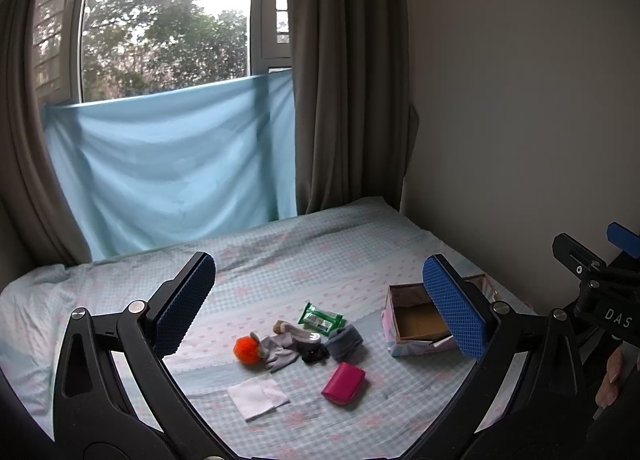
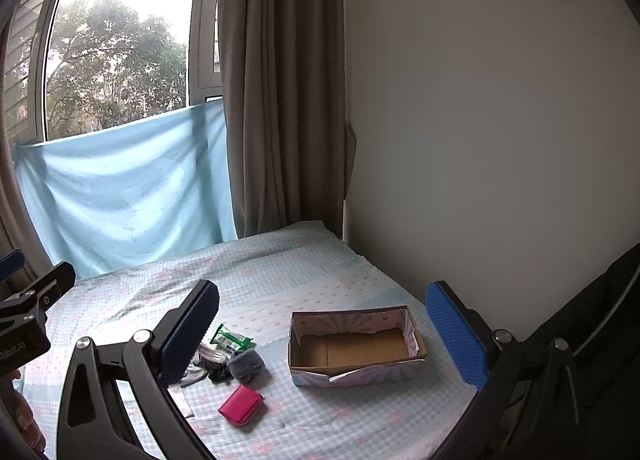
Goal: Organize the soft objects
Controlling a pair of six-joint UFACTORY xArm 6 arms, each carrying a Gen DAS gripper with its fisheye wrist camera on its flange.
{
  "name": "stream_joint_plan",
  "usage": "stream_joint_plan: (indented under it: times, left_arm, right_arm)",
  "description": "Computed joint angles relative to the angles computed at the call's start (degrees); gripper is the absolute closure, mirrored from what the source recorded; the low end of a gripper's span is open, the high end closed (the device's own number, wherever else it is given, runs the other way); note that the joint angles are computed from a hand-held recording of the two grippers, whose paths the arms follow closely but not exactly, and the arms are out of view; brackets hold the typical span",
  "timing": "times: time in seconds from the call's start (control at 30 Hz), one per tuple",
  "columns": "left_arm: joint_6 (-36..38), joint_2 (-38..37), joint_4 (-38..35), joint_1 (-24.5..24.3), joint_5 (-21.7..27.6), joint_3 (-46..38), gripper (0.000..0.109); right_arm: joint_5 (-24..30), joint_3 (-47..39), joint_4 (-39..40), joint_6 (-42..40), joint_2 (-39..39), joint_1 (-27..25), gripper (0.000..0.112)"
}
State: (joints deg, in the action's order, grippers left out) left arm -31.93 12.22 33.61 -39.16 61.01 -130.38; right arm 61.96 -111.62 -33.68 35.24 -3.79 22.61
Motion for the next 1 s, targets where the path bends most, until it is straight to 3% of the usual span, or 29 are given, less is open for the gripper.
stream_joint_plan:
  times: [0.5, 1.0]
  left_arm:
    - [0.8, 2.94, -0.51, -0.46, 2.39, -4.77, 0.006]
    - [0.04, 2.66, -1.14, 0.09, 2.15, -3.85, 0.006]
  right_arm:
    - [0.0, 0.54, 1.18, -0.32, -0.17, -0.2, 0.01]
    - [-0.22, -0.39, 2.7, -1.56, 0.6, -0.61, 0.01]
